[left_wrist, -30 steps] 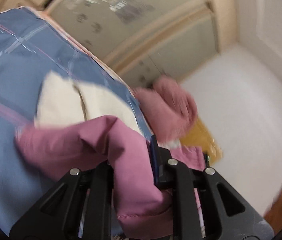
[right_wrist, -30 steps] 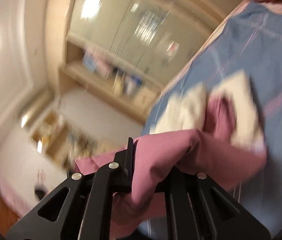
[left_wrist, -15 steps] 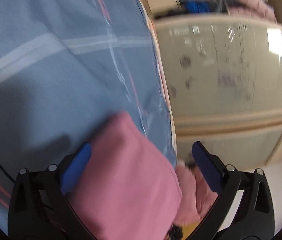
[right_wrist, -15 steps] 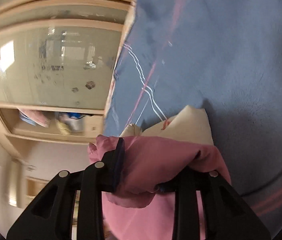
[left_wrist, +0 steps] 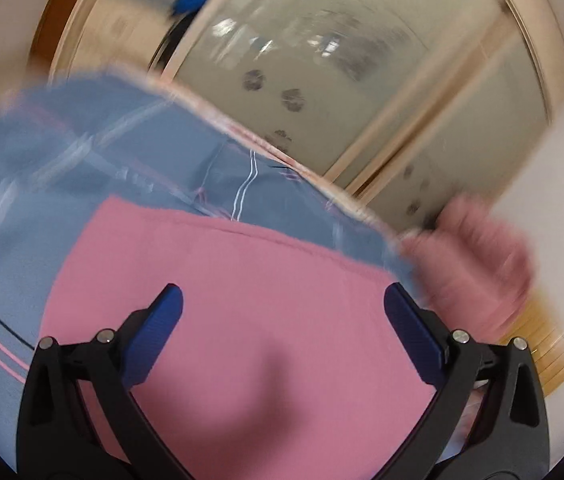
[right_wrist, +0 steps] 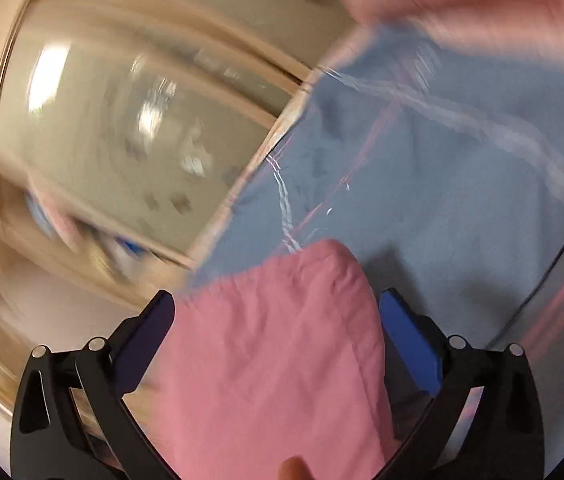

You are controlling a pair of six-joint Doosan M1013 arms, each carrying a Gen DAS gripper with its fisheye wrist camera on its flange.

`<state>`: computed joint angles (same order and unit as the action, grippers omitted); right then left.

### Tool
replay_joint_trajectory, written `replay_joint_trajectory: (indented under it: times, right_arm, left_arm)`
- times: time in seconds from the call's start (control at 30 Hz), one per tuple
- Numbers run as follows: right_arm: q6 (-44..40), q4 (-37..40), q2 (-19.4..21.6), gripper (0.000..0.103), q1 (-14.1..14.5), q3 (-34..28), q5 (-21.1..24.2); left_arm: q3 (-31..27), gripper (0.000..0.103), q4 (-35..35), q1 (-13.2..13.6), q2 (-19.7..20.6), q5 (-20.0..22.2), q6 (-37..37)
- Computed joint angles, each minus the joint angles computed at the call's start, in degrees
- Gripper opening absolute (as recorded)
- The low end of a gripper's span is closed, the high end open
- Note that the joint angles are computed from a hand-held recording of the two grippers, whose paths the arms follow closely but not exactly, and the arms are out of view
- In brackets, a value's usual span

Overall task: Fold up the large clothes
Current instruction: 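Lift the held hem and fold it over onto the hood with both tools, then release the hem and press the folded jacket flat with both tools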

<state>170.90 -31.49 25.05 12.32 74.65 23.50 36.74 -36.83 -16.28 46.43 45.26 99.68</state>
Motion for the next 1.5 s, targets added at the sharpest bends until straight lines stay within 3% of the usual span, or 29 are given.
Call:
replay_joint_trajectory:
  times: [0.03, 0.1, 0.2, 0.3, 0.33, 0.43, 0.5, 0.57, 0.6, 0.67, 0.7, 0.73, 0.77, 0.8, 0.83, 0.87, 0.9, 0.97, 1.03, 1.1, 1.13, 1.2, 1.23, 1.3, 1.43, 1.5]
  right_arm:
    - [-4.7, -2.9, 1.4, 0.093, 2.3, -3.6, 5.4]
    - [-14.7, -4.1, 5.0, 0.081, 5.8, -10.8, 14.1]
    - [-28.7, -1.8, 13.3, 0.072, 9.1, -24.8, 27.6]
    - [-35.2, -3.3, 22.6, 0.074, 10.0, -37.8, 42.8]
    - [-35.5, -2.3, 23.3, 0.083, 9.7, -38.0, 43.9]
    - [-27.7, 0.8, 19.8, 0.09, 7.0, -30.1, 38.4]
    - [-23.5, -0.2, 17.9, 0.09, 5.8, -26.4, 38.7]
    - [-19.4, -1.5, 17.1, 0.09, 4.8, -24.7, 42.7]
    - [-16.9, -1.9, 16.5, 0.09, 4.2, -23.3, 44.6]
    - [-14.5, 1.8, 15.6, 0.09, 2.8, -21.5, 43.4]
    - [-13.2, 0.8, 14.8, 0.084, 2.9, -20.4, 42.0]
    - [-12.6, -3.1, 14.7, 0.077, 3.9, -20.9, 42.7]
    - [-12.1, -8.2, 14.5, 0.077, 5.4, -21.3, 42.2]
    - [-12.6, -10.6, 14.4, 0.077, 6.2, -21.6, 40.3]
    - [-13.8, -12.0, 14.5, 0.077, 6.9, -22.5, 38.5]
    - [-15.8, -12.5, 15.3, 0.077, 7.8, -24.3, 37.7]
    - [-20.2, -11.5, 17.1, 0.077, 8.4, -28.1, 38.1]
    - [-28.1, -9.1, 21.4, 0.077, 9.1, -35.9, 41.1]
    - [-34.0, -7.6, 26.6, 0.077, 8.9, -44.3, 48.3]
    - [-30.3, -6.2, 26.8, 0.077, 7.7, -43.7, 51.6]
    - [-27.1, -6.6, 25.9, 0.077, 7.1, -41.4, 52.7]
    - [-21.7, -6.6, 23.7, 0.08, 5.5, -36.5, 55.6]
    - [-19.0, -5.3, 21.4, 0.082, 4.7, -32.1, 54.8]
    - [-13.9, -6.7, 17.1, 0.083, 4.5, -24.3, 52.1]
    - [-2.3, -17.0, 8.9, 0.083, 9.1, -11.0, 42.0]
    - [-1.8, -19.4, 7.2, 0.086, 11.4, -8.2, 37.7]
  left_arm:
    - [3.1, 0.099, 6.8, -2.0, -1.9, -3.5, 0.4]
    - [5.2, 0.089, 13.5, -4.3, -3.1, -5.2, 0.4]
    - [-1.1, 0.057, 24.9, -7.6, 0.6, 3.2, -2.5]
    - [-9.3, 0.057, 36.4, -9.2, 6.3, 10.9, -7.2]
    - [-10.7, 0.059, 37.5, -9.2, 7.4, 12.6, -7.4]
    - [-18.3, 0.06, 32.0, -7.0, 12.0, 18.8, -9.2]
    - [-16.2, 0.06, 34.3, -6.2, 11.0, 16.6, -10.5]
    - [-11.7, 0.06, 41.2, -6.3, 9.0, 12.8, -13.4]
    - [-10.7, 0.06, 41.1, -5.7, 8.6, 12.4, -14.8]
    - [-9.3, 0.059, 39.6, -4.9, 7.7, 11.8, -16.4]
    - [-7.7, 0.063, 41.4, -5.2, 6.7, 10.1, -17.2]
    - [-4.1, 0.079, 45.8, -6.0, 4.7, 6.5, -18.8]
    - [-0.4, 0.09, 48.2, -6.5, 2.7, 1.6, -19.4]
    - [3.4, 0.094, 47.7, -6.8, 0.5, -4.3, -17.6]
    - [4.8, 0.095, 45.7, -7.0, -0.4, -7.1, -15.1]
    - [4.7, 0.095, 44.1, -7.4, -0.6, -7.0, -13.2]
    - [2.8, 0.094, 43.1, -7.8, 0.1, -4.4, -12.0]
    - [-5.5, 0.086, 42.0, -8.4, 4.4, 4.9, -9.0]
    - [-15.7, 0.086, 40.1, -7.9, 10.3, 13.4, -8.1]
    - [-22.6, 0.092, 35.5, -6.3, 14.2, 17.9, -9.0]
    - [-22.9, 0.092, 36.7, -5.8, 14.4, 18.2, -11.0]
    - [-18.4, 0.092, 41.8, -5.4, 12.5, 14.9, -14.1]
    - [-16.2, 0.091, 43.1, -5.4, 11.4, 13.8, -15.2]
    - [-5.8, 0.086, 44.6, -5.2, 5.7, 7.4, -17.8]
    - [10.7, 0.088, 38.8, -5.0, -3.5, -7.1, -15.1]
    - [15.8, 0.089, 36.5, -5.6, -6.1, -10.5, -13.3]
